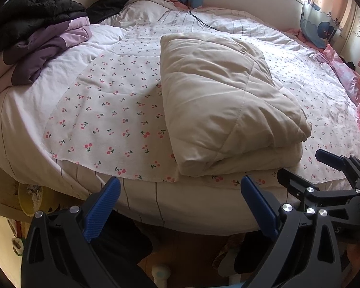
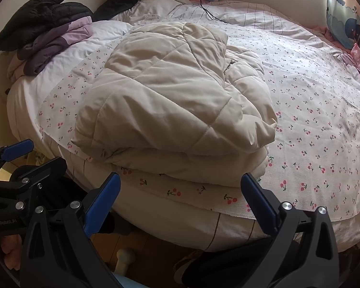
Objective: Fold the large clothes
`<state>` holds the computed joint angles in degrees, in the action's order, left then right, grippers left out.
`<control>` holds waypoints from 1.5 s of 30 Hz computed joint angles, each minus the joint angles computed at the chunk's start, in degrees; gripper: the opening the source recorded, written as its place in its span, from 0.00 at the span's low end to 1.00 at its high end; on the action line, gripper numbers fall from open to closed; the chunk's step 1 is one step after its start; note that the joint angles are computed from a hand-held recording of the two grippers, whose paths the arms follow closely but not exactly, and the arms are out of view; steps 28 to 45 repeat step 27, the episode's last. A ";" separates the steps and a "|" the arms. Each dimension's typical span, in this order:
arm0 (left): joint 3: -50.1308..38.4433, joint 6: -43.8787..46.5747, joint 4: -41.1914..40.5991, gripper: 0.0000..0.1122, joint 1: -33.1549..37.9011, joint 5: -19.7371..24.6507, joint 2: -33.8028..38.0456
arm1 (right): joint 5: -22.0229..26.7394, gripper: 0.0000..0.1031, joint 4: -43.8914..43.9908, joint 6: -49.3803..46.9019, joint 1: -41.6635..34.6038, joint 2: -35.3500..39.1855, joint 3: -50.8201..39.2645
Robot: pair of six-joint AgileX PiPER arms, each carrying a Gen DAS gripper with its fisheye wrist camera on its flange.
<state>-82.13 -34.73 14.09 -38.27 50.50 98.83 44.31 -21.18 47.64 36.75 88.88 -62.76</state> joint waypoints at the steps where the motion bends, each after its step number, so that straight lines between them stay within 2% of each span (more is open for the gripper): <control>1: -0.12 -0.09 0.12 0.86 -0.01 0.12 0.10 | -0.09 0.94 0.06 -0.06 -0.06 0.01 0.08; 9: -1.19 0.12 -0.89 0.86 0.47 1.23 1.15 | -0.69 0.94 0.50 -0.23 -0.33 0.24 0.47; 10: -0.77 0.57 -1.72 0.86 0.75 0.63 0.90 | -0.90 0.94 0.74 -0.42 -0.41 0.30 0.56; 12: 2.10 2.43 -4.24 0.85 1.46 -3.64 -1.05 | -1.14 0.94 0.97 -0.73 -0.54 0.43 0.68; 14: 2.78 -0.63 -0.36 0.85 0.27 -3.97 -1.72 | -1.18 0.94 1.14 -1.03 -0.68 0.54 0.63; 17: 1.96 -3.86 4.92 0.85 -1.39 -2.53 -1.36 | -1.24 0.94 1.00 -0.88 -0.67 0.50 0.64; 22: 0.02 -1.91 1.61 0.85 0.13 -0.15 0.10 | -1.00 0.94 0.71 -0.67 -0.42 0.39 0.53; 45: 0.78 -3.31 3.24 0.85 -0.79 -0.15 -0.48 | -0.87 0.94 1.18 -1.12 -0.27 0.76 0.09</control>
